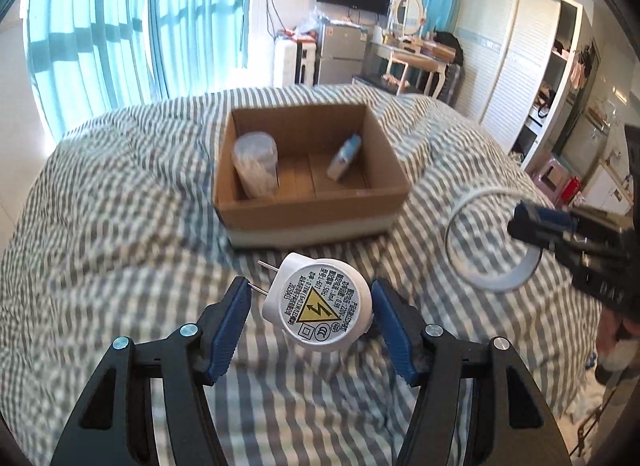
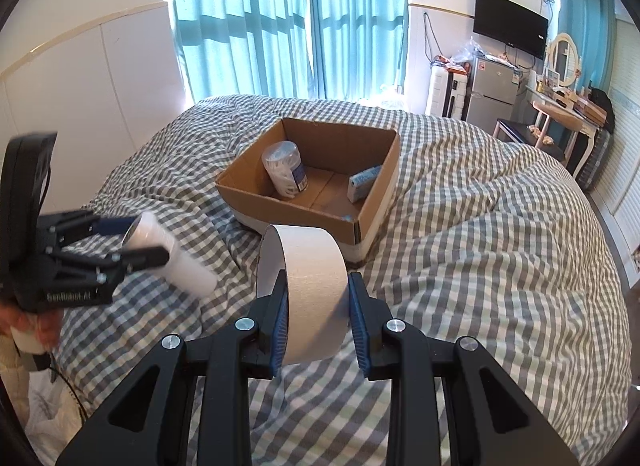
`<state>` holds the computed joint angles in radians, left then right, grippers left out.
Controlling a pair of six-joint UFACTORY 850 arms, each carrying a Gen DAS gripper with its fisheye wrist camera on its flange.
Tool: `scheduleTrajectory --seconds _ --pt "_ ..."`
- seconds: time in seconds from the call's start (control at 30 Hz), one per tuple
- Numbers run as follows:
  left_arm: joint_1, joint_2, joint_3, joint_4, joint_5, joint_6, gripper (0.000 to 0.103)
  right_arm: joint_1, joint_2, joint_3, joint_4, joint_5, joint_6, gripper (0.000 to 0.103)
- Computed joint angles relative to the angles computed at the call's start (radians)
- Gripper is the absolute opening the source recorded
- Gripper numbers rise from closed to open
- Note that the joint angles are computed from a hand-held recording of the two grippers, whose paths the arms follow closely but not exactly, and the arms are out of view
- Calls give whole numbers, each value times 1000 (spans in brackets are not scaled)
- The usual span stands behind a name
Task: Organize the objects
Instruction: 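Lower the adapter and tape roll into the box and release both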
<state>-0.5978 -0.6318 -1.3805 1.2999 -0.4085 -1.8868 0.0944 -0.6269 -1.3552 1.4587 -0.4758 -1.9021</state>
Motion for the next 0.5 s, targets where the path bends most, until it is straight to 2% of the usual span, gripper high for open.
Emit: scheduleTrajectory --seconds 0.17,0.3,0.5 --pt "30 -18 -69 -1 -16 65 64 22 -34 -79 -31 1 42 27" --pt "59 -55 -165 -48 -35 182 64 40 -75 -169 -61 6 83 27" --pt "102 -133 -311 -120 -41 319 64 73 -195 -373 -188 20 256 27"
